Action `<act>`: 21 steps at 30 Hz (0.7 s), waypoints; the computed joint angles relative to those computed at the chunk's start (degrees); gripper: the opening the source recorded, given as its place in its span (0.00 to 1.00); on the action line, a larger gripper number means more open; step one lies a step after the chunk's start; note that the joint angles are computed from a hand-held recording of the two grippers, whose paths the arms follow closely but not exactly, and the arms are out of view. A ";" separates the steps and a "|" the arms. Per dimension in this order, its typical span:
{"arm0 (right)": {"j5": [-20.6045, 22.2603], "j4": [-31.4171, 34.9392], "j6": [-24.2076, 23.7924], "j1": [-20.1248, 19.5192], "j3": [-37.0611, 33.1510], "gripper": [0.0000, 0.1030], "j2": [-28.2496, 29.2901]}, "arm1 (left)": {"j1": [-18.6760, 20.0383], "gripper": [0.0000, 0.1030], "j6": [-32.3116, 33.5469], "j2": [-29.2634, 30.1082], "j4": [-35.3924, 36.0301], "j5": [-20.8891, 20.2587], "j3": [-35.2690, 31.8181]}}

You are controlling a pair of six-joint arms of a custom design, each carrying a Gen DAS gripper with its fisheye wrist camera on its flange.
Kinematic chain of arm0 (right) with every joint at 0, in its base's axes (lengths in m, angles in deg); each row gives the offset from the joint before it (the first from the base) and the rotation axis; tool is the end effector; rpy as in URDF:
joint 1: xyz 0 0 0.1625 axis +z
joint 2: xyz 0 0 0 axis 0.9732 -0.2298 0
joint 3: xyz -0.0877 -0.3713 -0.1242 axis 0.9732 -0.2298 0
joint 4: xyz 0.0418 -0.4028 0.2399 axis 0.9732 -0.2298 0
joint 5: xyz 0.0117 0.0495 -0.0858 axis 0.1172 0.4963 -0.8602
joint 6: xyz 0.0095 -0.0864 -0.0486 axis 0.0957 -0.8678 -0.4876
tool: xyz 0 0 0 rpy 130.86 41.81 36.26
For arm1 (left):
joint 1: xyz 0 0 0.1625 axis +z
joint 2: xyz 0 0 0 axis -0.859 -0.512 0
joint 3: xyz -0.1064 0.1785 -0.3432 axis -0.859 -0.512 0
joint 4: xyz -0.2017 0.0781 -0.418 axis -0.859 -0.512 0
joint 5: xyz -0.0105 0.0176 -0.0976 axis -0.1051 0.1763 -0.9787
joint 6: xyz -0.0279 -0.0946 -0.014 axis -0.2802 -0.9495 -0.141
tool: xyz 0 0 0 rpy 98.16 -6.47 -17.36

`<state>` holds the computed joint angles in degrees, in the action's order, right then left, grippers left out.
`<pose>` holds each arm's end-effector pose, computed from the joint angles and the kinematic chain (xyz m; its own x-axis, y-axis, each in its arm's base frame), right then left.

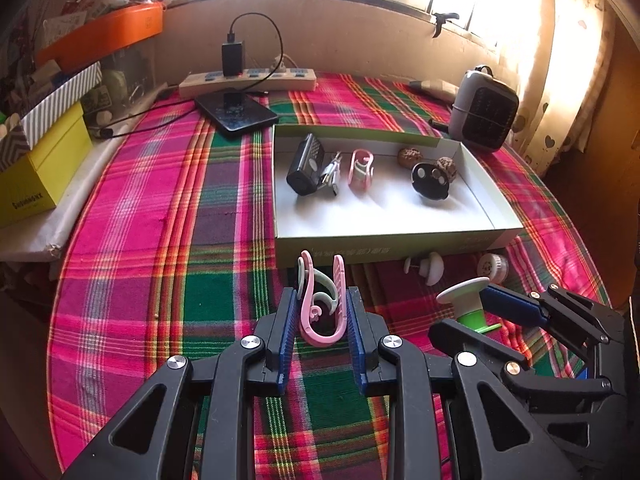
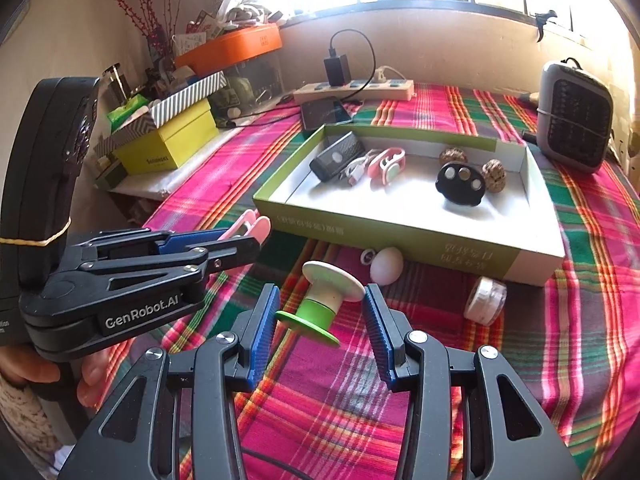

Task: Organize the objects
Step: 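Carry the pink winder and green spool into the white box with both tools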

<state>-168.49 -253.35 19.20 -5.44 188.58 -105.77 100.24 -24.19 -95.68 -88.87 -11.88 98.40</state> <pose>-0.0247 -0.4581 0.2265 -0.8339 -0.0996 0.5428 -0.4385 0.7168 -0.5421 -0.3137 -0.5250 -0.0895 -0.7087 0.4593 -0.5356 0.6442 0.7308 -0.2256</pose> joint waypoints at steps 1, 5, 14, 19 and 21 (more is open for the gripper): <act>0.16 -0.04 -0.01 0.05 -0.08 0.43 -0.23 | -0.13 0.21 0.29 -0.01 -0.27 0.05 -0.04; 0.34 -0.25 0.17 0.23 -0.35 0.43 -0.83 | -0.37 0.21 0.98 0.07 -0.41 -0.22 -0.65; -0.31 -0.05 0.79 0.93 -2.63 0.43 -1.23 | -0.17 0.21 1.86 1.30 -0.05 -1.77 -3.32; -0.86 0.70 0.98 1.32 -5.01 0.43 -0.69 | 0.25 0.21 2.29 2.40 0.85 -2.20 -5.35; -1.28 1.38 0.97 1.58 -6.36 0.43 -0.05 | 0.45 0.21 2.41 2.87 1.20 -2.32 -6.12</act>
